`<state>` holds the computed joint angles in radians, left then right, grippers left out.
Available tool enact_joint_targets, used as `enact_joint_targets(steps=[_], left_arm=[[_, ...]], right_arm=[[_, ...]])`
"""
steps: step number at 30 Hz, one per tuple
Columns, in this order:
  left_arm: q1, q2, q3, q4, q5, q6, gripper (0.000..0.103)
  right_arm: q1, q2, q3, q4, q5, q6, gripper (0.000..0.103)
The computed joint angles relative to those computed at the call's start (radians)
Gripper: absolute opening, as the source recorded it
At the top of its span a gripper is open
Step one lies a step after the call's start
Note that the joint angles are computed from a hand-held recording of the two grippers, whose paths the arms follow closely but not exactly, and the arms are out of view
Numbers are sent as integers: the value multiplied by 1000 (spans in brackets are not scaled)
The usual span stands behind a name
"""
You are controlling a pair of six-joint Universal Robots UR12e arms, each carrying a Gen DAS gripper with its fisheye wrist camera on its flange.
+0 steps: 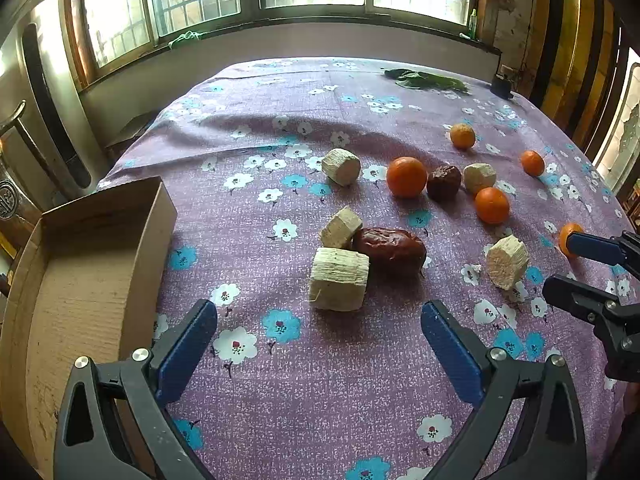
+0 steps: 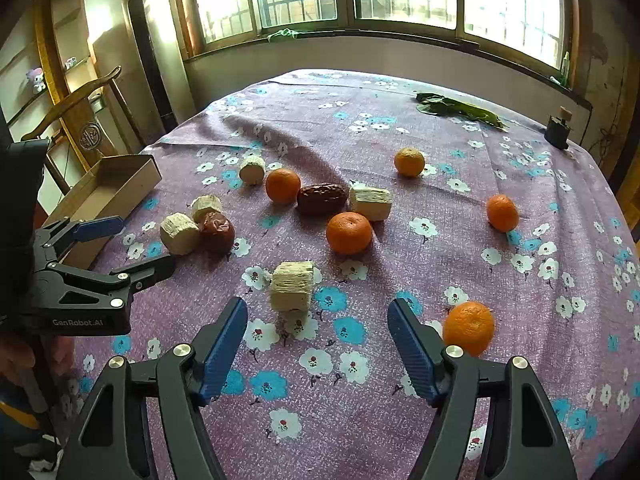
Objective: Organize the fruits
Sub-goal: 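Grasp a cream block with the left tool while the right tool grasps another cream block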
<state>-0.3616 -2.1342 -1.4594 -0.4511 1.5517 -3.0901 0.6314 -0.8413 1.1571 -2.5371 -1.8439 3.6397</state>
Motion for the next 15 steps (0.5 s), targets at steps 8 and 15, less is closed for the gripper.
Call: enact_joint_targets(steps=[8, 15], left_arm=[[2, -16, 23, -22, -2, -20, 95], [0, -25, 36, -32, 18, -28, 94]], right_arm=[[-7, 14, -20, 16, 46, -27, 72], [-15, 28, -38, 32, 82, -29, 63]])
